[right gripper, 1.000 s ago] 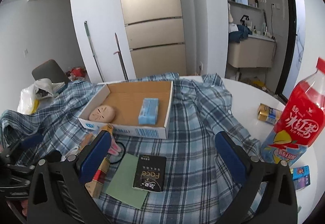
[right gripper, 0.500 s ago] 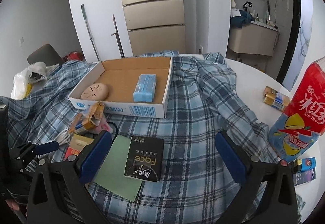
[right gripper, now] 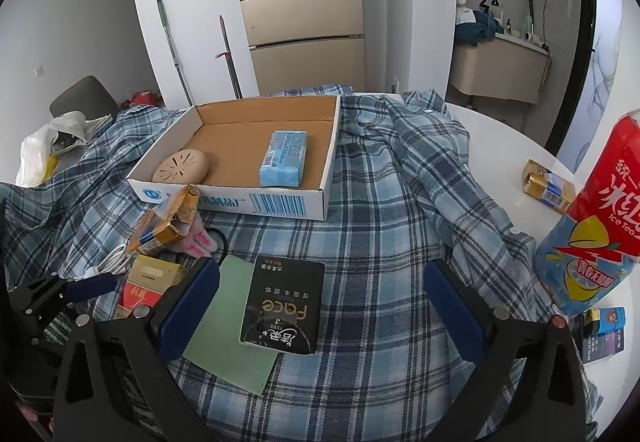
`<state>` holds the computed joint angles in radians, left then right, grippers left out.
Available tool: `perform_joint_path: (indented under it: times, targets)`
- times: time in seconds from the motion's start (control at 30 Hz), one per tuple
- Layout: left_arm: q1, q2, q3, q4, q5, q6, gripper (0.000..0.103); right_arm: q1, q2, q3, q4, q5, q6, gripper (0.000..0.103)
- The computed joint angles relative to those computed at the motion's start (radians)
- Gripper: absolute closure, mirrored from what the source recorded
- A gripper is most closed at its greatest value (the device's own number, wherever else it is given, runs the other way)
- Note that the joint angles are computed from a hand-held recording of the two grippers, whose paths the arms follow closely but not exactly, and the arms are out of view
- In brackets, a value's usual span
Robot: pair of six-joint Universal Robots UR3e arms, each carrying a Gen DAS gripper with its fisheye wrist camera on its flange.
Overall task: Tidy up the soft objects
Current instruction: 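Grasp the Liqun cigarette pack with the left gripper while the right grasps the black Face pack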
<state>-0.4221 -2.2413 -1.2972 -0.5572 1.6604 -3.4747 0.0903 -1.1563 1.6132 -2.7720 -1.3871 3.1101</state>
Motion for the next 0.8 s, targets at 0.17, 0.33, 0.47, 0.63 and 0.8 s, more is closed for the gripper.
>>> perform_joint_path:
  times: [0.17,0.33,0.47,0.63,0.8]
  targets:
    - [-0.007,-0.009,0.015,-0.014,0.014,0.004,0.027,0.005,-0.005,0.002,0.003,-0.003,-0.01,0.001]
    - [0.005,0.003,-0.013,0.014,-0.025,0.011,0.042,0.01,-0.005,0.003,-0.001,-0.012,-0.013,0.001]
    - [0.0,0.036,-0.077,0.099,-0.01,0.012,0.043,0.006,-0.007,0.003,-0.001,-0.006,-0.005,0.001]
    - [0.013,0.099,-0.201,0.291,-0.058,0.039,0.043,0.002,-0.004,-0.002,0.007,0.004,-0.005,0.001]
    - [-0.016,0.133,-0.295,0.52,0.077,0.048,0.043,0.001,0.001,-0.009,0.02,0.021,-0.012,0.001]
